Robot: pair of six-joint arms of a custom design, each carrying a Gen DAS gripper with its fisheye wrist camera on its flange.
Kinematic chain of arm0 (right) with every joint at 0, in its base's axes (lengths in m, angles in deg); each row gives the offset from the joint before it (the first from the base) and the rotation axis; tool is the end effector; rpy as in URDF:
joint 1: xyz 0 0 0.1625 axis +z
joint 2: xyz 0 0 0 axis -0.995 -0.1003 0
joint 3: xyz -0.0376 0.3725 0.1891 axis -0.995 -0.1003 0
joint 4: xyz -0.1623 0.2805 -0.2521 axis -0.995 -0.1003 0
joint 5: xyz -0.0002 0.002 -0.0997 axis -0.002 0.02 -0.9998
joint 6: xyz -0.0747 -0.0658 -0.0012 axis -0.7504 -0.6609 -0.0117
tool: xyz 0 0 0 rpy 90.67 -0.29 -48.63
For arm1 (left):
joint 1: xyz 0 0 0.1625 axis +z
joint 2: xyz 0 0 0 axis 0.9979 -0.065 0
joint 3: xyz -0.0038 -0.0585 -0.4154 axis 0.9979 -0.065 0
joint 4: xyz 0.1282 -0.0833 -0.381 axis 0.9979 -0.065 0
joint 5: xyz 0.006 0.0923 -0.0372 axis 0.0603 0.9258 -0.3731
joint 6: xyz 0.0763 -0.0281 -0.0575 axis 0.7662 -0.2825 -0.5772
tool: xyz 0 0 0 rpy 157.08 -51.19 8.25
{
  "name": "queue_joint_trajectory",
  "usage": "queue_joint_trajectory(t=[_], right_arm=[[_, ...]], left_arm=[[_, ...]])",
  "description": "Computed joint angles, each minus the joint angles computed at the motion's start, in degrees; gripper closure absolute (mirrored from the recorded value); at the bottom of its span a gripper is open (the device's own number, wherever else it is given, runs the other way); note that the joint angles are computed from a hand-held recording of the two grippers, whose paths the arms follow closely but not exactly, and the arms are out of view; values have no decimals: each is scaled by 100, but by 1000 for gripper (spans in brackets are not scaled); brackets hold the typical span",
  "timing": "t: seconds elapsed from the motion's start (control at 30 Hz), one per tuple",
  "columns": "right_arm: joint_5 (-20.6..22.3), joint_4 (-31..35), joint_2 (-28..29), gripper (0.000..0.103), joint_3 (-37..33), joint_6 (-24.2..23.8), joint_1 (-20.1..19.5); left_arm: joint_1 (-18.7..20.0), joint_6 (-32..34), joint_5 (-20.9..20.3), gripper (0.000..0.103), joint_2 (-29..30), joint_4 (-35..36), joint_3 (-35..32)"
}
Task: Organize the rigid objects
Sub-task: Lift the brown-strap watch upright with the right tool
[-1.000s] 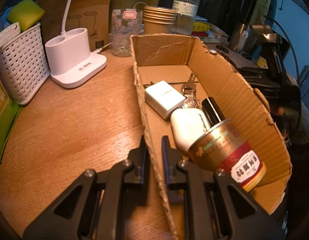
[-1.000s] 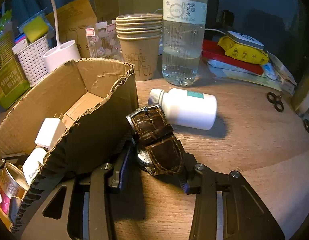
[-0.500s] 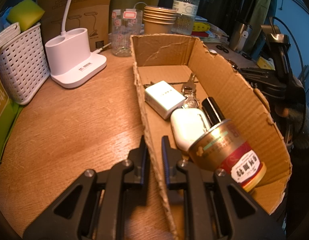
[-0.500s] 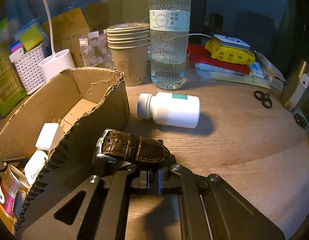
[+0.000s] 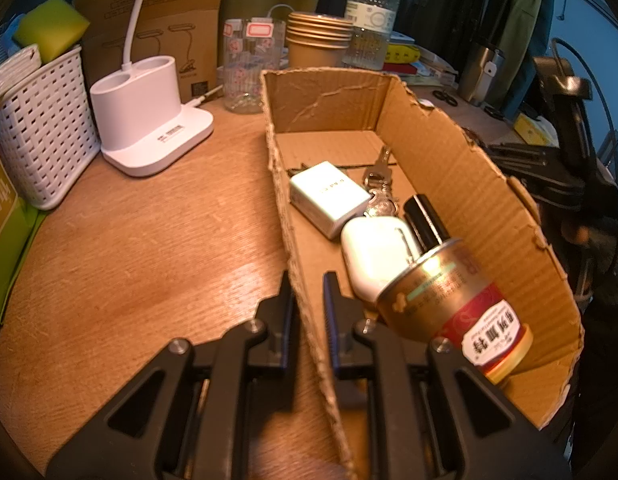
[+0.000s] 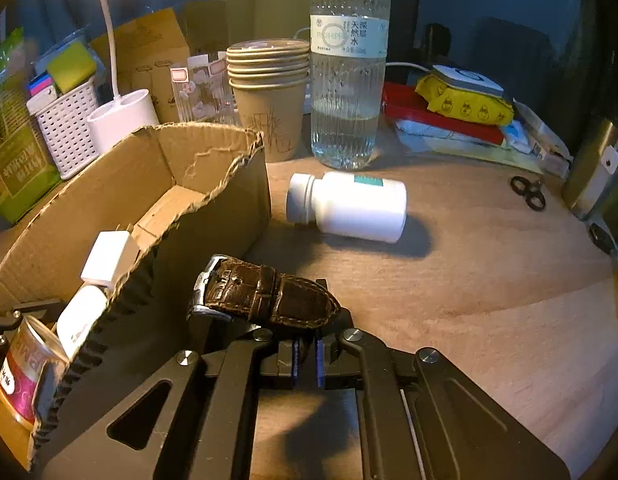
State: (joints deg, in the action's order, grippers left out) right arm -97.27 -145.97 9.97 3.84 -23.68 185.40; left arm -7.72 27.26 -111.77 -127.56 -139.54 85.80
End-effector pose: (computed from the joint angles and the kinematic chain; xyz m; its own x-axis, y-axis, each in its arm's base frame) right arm 0.2097 -0.7239 -0.0160 -0.6940 0.0197 0.7197 -0.4391 0.7806 -0.4448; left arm 0.0134 -0.7499 0.1794 -0.6572 0.6059 -0.4483 0.7248 0.6712 -0.1554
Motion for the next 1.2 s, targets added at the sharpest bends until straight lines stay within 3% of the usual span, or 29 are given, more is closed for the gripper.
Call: queue_joint_trajectory(t=[0.23,0.5,0.57,0.6,0.67,0.7,0.8,0.87,1.0,1.1,1.2], right_arm=[[138,80,-200,72,523,393,74],[227,384,-268,70,918,290,257],[-45,301,-191,69,878,94,312],[-142,249,-163,66,851,32,316],[-240,155,-129,49,785,-52,287],[-244,116,-103,47,733,-96,275],[-165,51,-71,46,665,-122,248],[-104,83,-21,40,601,-225,236],[-47,125,73,40,383,-294,147],[290,214,-34,40,427,-123,38],[369,123,-50,40,432,-152,0]], left_arm=[[-1,0,1,89,4,-5,1],[0,0,-1,89,0,1,-1],[0,2,2,89,0,-2,0],[0,2,2,89,0,-2,0],[0,-1,0,89,1,1,-2],[0,-1,0,89,1,1,-2],[1,-1,-2,89,1,3,-3],[0,-3,-4,89,-3,15,-8],[-1,-3,0,89,-2,12,-8],[-1,-4,-2,89,2,10,-8],[1,-5,-6,89,-4,17,-8]])
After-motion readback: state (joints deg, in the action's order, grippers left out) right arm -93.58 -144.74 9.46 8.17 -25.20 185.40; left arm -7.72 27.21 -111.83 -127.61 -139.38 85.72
